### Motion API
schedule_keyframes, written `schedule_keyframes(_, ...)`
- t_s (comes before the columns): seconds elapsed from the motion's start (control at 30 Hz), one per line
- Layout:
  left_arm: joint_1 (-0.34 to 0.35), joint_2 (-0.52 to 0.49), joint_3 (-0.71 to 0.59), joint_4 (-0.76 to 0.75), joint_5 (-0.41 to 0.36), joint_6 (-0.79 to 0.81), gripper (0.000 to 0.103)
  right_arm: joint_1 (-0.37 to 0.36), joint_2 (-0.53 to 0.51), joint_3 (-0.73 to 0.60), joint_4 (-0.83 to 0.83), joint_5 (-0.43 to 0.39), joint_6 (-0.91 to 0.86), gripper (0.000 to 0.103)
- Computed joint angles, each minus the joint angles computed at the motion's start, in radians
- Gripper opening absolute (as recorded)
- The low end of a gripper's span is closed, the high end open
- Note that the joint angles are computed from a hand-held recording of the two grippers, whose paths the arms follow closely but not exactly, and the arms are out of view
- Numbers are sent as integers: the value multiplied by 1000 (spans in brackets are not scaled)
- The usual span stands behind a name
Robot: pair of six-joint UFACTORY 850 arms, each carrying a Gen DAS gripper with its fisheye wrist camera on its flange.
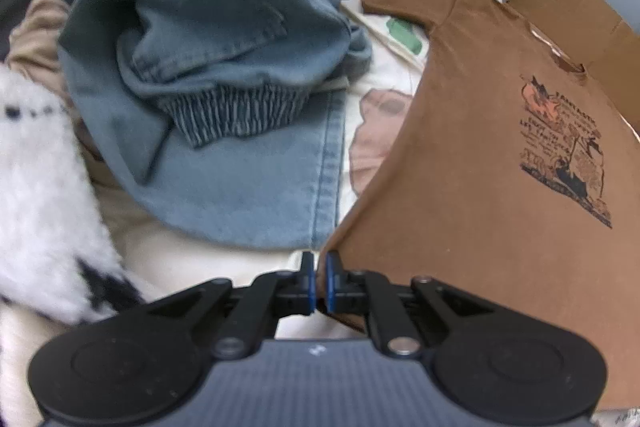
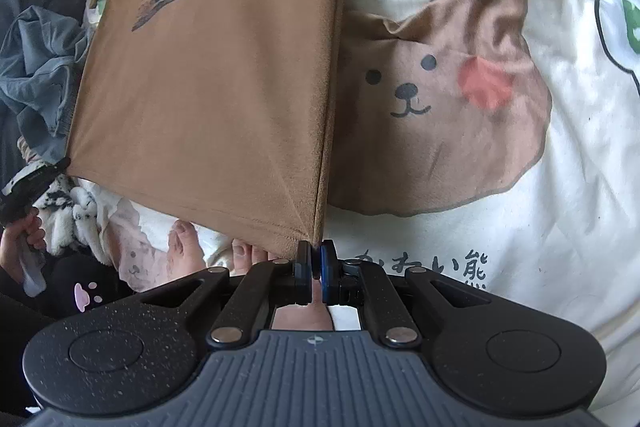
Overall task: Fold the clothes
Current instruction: 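Pinch the hem again with the right gripper, then open both grippers, then lift both open grippers up and back above the brown t-shirt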
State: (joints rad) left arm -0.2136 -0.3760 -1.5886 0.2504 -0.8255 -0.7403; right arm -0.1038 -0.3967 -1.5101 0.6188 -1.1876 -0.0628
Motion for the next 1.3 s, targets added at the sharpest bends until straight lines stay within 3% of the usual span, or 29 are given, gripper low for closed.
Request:
schedule_keyframes(0.4,-12,-80,6,24,-60,-22,6,18,-12,63,-24,58,13,2)
schedule_keyframes(0.57,-22,-114,-41,41,-116,-37,17,27,-16,51,-87,35,10,6)
schedule_keyframes(0.63,-24,-109,-50,40,-141,-20,25,18,-5,56,-77,30,-6,14)
schedule_keyframes(0.7,-22,-96,-51,46,-154,-37,27,11,12,62,-80,47,-14,29)
schedule_keyframes(0.83,-23,-75,-70,57,-173,-80,35,-9,39,62,-66,89,-28,33)
schedule_keyframes(0.87,-25,-75,-81,61,-180,-81,36,-15,45,60,-59,100,-34,39)
schedule_keyframes(1.07,-36,-91,-196,61,-213,-52,40,-50,61,-13,-40,157,-66,39)
schedule_keyframes(1.3,-63,-199,-461,58,-273,29,44,-72,15,-186,-64,179,-37,40)
